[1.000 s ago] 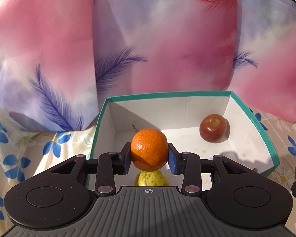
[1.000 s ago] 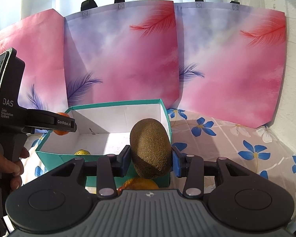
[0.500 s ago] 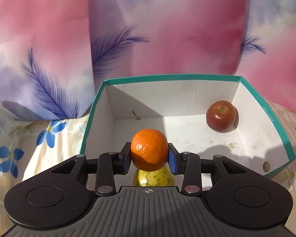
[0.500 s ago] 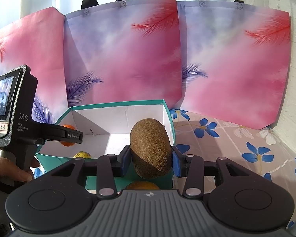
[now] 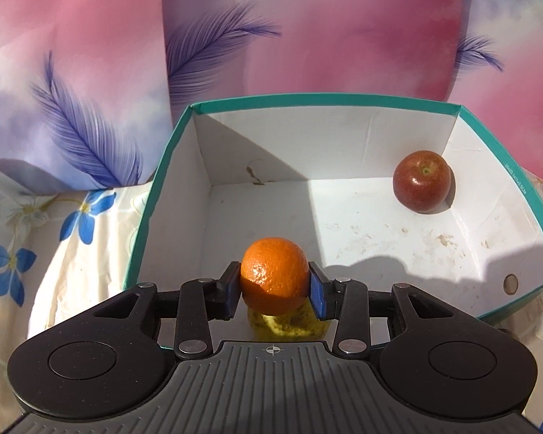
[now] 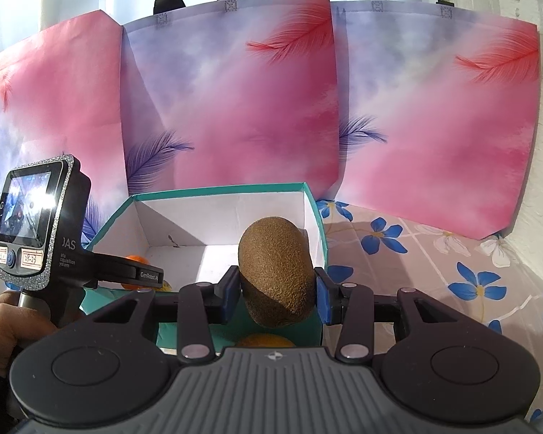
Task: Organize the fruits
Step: 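Lower the mandarin into the teal box and open the left gripper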
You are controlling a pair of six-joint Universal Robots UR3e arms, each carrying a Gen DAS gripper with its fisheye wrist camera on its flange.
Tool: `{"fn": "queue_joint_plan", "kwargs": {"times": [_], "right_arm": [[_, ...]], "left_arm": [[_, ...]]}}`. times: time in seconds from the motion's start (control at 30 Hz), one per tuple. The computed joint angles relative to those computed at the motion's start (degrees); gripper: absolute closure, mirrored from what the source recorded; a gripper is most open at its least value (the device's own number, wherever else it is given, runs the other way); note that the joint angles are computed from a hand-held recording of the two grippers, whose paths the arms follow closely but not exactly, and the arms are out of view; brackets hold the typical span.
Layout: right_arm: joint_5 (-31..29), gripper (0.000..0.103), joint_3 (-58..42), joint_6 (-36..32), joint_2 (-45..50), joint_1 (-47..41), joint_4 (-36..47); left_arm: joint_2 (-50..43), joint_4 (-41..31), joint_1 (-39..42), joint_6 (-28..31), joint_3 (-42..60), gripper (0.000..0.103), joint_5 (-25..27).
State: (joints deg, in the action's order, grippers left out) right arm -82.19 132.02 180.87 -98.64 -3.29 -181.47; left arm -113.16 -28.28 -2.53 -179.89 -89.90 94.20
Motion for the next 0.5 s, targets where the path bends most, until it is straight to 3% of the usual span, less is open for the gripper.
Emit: {"fn": "queue_joint_plan", "kwargs": {"times": [0.13, 0.33, 0.4, 0.5], "right_arm": [[-0.3, 0.061, -0.5, 0.0, 0.4, 0.6, 0.0], [-0.5, 0.061, -1.1, -0.2, 0.9, 1.1, -0.2], [-0.8, 0.061, -1.2, -0.1, 1.2, 1.2, -0.4], [-0.7, 0.061, -1.5, -0.1, 1.0, 1.3, 0.1]], "left_arm": [[0.3, -0.5, 0.1, -0.3, 0.1, 0.057, 0.1], [4.1, 1.0, 0.2, -1.0, -2.6, 0.026, -0.3], [5.2, 1.2, 0.2, -1.5, -3.0, 0.01, -0.7], [6.2, 1.5, -0.8, -1.0, -3.3, 0.008, 0.8]]}}
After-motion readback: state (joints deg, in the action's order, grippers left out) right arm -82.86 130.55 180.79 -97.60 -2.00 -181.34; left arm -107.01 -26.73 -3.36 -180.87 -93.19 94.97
